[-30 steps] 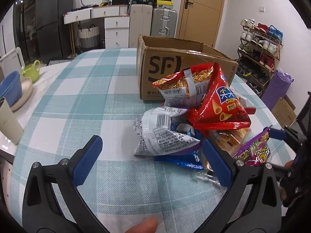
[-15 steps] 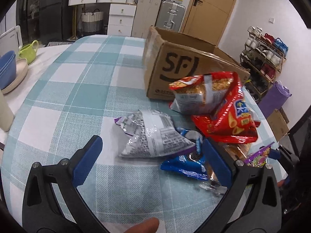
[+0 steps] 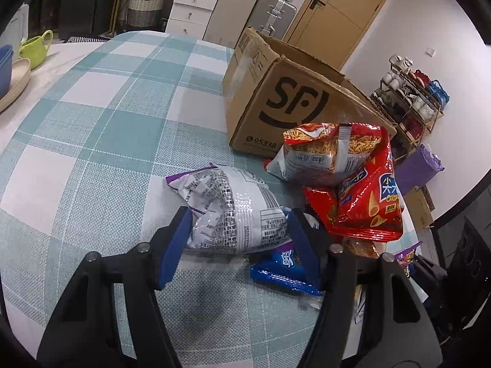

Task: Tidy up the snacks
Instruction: 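Grasp the white printed snack bag with the left tool while the right tool grasps the purple bag, then lift and carry both held bags over the open cardboard box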

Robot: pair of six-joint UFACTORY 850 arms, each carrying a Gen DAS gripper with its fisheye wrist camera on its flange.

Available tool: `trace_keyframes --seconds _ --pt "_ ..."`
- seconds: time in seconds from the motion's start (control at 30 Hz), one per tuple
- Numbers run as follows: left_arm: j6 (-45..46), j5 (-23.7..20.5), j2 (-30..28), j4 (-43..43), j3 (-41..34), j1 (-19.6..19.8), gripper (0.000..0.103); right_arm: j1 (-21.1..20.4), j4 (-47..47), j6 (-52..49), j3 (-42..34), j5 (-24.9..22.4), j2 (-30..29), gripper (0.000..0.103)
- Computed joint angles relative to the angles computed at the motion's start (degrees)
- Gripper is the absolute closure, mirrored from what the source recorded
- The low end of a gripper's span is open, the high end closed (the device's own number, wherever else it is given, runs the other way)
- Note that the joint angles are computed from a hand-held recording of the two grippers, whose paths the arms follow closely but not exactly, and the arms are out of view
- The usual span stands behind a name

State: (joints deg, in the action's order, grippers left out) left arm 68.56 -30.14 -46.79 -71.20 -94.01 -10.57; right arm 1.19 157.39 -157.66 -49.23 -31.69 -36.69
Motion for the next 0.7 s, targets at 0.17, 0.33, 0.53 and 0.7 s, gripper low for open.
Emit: trace_keyframes --seconds 0.17,0.33,0.53,0.7 --pt "2.00 -0.24 1.37 -1.39 2.09 0.41 0.050 0.66 3.10 -3.74 0.92 -1.27 0.55 0.056" --pt "5.36 0.62 3.30 -3.85 4.79 0.37 0.050 1.31 7.03 -7.70 2.74 -2.76 1.79 0.059" --pt "11.46 1.26 6.39 -8.62 9.22 0.50 0.050 0.83 9.84 -9.52 6.26 -5.65 4.74 0.059" --pt "17.12 1.35 9.13 -12.69 12.77 0.61 0.050 0.09 11.77 -10.64 8.95 -8.61 7.21 0.059"
